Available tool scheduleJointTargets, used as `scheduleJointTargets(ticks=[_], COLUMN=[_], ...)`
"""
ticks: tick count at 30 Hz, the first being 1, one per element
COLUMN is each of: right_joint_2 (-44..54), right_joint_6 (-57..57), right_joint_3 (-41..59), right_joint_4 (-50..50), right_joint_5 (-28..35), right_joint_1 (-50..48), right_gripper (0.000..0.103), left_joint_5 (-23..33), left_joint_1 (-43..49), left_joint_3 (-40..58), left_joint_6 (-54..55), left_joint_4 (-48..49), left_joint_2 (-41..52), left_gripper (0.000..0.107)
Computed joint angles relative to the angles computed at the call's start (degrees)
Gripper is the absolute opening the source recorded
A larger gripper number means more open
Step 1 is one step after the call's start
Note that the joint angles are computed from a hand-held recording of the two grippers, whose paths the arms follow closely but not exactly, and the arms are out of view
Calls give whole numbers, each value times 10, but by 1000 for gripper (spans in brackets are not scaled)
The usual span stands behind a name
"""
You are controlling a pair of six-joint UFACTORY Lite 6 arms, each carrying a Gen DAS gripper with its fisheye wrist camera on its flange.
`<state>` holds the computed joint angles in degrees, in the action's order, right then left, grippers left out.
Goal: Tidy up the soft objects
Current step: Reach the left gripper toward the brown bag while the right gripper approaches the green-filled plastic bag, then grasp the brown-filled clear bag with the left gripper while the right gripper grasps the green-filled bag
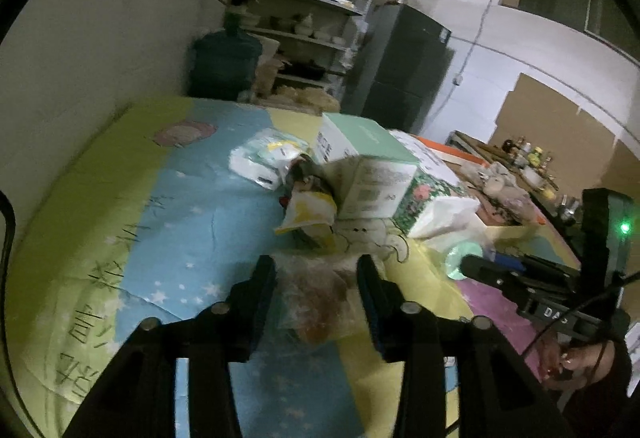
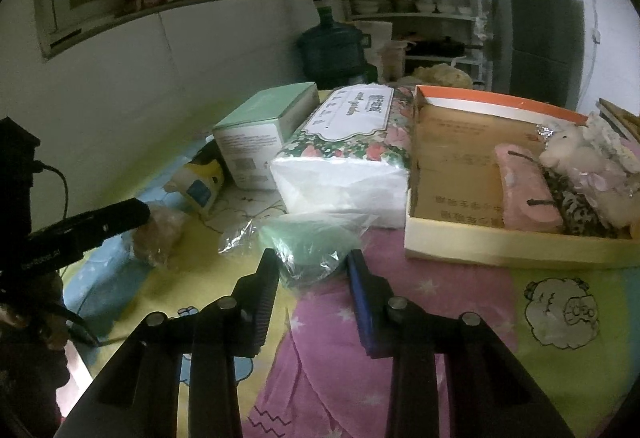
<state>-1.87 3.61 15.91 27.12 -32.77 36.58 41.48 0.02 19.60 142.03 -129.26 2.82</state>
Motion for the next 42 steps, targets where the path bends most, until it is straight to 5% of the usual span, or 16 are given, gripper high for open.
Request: scheduleJointTargets(ticks=[6,10,14,28,42], right_joint_2=[0,1,0,-62,-247], right_joint_6=[12,13,14,-3,-126], right_joint_3=[-2,-2,-2,-29,-94], right_joint_4=[-10,-7,-10,14,121], right_joint_5=[-3,-4,-2,3,53], right_joint_1=[-2,2,2,16,27], right_gripper=[35,35,35,34,34], left_joint_5=[16,19,33,19,-48], left_joint_1=[0,-22,-19,-30,-63], left_joint_3=[41,40,42,-18,-24], left_joint_6=[-71,-56,-60,-17,-67], left_joint_4=[86,48,56,-6,-1], left_joint_2=[71,81,90,0,-124], left_gripper=[54,54,45,44,44])
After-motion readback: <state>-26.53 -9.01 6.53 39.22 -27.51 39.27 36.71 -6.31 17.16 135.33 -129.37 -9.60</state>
